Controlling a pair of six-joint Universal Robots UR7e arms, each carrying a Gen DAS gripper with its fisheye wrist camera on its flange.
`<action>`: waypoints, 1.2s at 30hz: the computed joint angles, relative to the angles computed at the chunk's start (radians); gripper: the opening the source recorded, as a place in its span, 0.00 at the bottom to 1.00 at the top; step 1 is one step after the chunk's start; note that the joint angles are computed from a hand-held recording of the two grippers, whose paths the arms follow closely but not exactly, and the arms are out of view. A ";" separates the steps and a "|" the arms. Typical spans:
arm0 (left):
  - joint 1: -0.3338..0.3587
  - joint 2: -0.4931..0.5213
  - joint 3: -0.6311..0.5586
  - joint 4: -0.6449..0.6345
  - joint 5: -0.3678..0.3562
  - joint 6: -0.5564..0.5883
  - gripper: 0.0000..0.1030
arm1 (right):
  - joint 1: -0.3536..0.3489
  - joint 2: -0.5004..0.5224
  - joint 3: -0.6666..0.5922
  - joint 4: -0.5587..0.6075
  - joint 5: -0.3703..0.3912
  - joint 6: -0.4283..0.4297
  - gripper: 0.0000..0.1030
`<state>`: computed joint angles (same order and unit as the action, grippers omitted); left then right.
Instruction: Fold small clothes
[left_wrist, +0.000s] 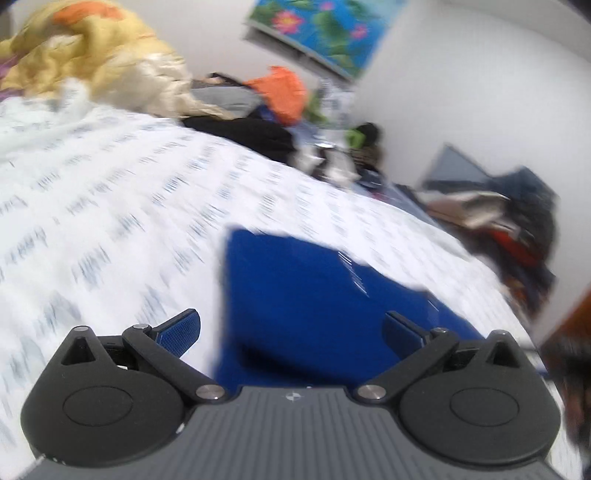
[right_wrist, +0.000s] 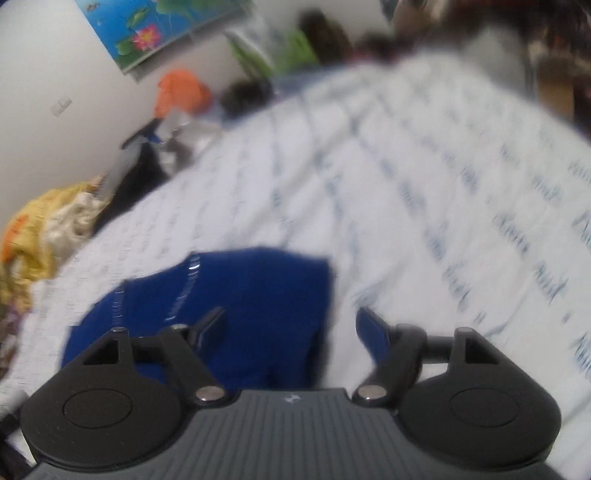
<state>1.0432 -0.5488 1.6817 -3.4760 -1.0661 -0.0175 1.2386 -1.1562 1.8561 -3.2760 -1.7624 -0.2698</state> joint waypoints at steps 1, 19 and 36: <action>0.012 0.007 -0.053 0.067 0.006 -0.020 1.00 | -0.006 0.008 -0.032 0.035 -0.014 0.010 0.74; 0.019 0.118 -0.250 0.246 0.158 0.153 0.60 | -0.020 0.123 -0.050 -0.171 0.015 -0.069 0.14; -0.024 -0.092 0.222 -0.017 0.099 0.128 0.86 | -0.114 -0.101 0.371 -0.272 0.225 0.016 0.34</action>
<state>1.0188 -0.6404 1.9033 -3.4934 -0.9674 0.1104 1.1242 -1.2568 2.2271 -3.5484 -1.5373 -0.2533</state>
